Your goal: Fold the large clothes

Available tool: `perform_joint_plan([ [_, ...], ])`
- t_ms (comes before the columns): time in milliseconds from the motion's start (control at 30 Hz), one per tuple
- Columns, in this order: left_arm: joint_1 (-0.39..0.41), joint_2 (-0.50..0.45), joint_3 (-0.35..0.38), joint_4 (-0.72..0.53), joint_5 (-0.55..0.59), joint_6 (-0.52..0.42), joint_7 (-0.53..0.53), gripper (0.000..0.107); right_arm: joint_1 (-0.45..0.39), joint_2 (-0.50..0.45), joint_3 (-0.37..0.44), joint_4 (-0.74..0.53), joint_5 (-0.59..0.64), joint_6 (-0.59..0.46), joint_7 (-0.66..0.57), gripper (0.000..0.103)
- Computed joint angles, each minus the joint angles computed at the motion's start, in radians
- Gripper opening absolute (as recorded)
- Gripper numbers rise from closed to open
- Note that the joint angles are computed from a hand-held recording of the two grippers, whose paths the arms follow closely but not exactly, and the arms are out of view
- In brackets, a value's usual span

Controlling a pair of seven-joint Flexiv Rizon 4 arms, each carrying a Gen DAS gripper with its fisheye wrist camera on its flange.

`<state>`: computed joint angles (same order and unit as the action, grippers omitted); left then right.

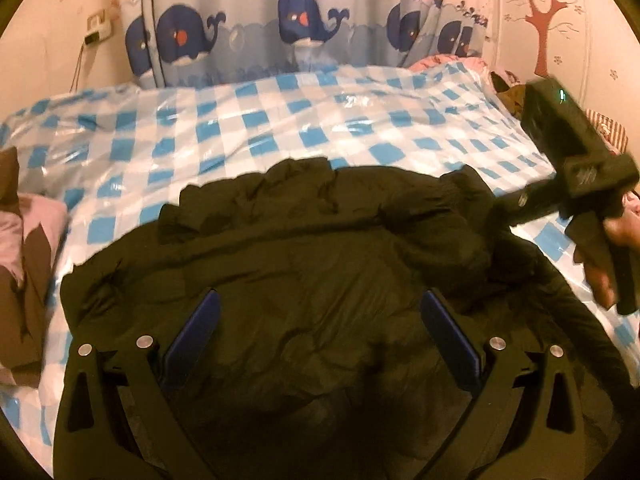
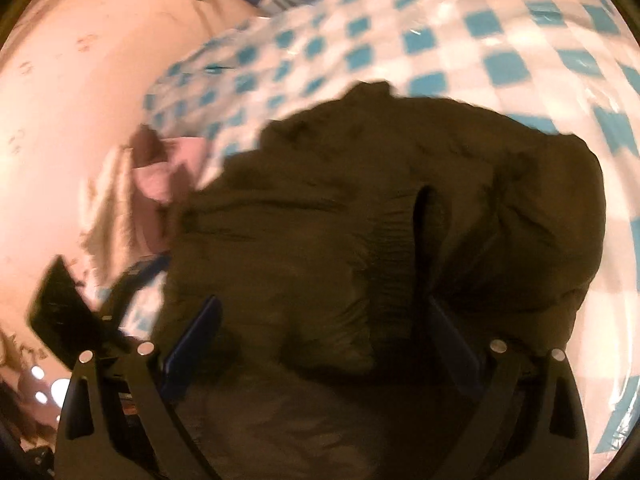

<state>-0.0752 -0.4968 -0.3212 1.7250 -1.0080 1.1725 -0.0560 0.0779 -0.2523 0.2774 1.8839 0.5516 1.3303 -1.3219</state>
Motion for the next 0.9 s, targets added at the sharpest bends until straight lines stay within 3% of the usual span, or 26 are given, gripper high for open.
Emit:
perform_joint_plan([
  [133, -0.001, -0.006, -0.011, 0.000, -0.020, -0.009, 0.005, 0.097, -0.032, -0.009, 0.023, -0.060, 0.073, -0.067, -0.054, 0.096],
  [233, -0.020, -0.004, -0.011, 0.015, -0.019, 0.016, 0.016, 0.097, 0.057, 0.046, -0.088, 0.039, -0.140, -0.068, 0.158, 0.096],
  [267, -0.017, 0.004, -0.020, 0.028, -0.028, 0.018, 0.043, 0.097, 0.053, 0.064, -0.087, 0.062, -0.141, -0.055, 0.162, 0.096],
  [367, -0.026, 0.015, -0.029, 0.049, -0.052, 0.034, 0.088, 0.097, -0.044, 0.094, 0.008, 0.032, 0.130, -0.049, -0.097, 0.096],
  [400, -0.028, 0.018, -0.026, 0.051, -0.048, 0.017, 0.086, 0.097, -0.038, 0.095, 0.000, 0.027, 0.150, -0.058, -0.119, 0.096],
  [600, -0.052, 0.044, -0.012, 0.089, -0.059, -0.006, 0.133, 0.097, -0.001, -0.004, -0.037, -0.061, 0.119, -0.126, -0.161, 0.096],
  [700, -0.059, 0.048, -0.003, 0.097, -0.068, -0.010, 0.162, 0.097, -0.022, -0.036, -0.006, -0.103, 0.154, -0.105, -0.218, 0.096],
  [800, -0.061, 0.042, 0.014, 0.082, -0.056, -0.033, 0.129, 0.097, 0.034, -0.042, -0.079, -0.056, -0.027, -0.104, -0.028, 0.096],
  [900, -0.059, 0.038, 0.020, 0.071, -0.052, -0.043, 0.110, 0.097, -0.035, -0.056, -0.016, -0.081, 0.057, -0.132, -0.103, 0.096],
])
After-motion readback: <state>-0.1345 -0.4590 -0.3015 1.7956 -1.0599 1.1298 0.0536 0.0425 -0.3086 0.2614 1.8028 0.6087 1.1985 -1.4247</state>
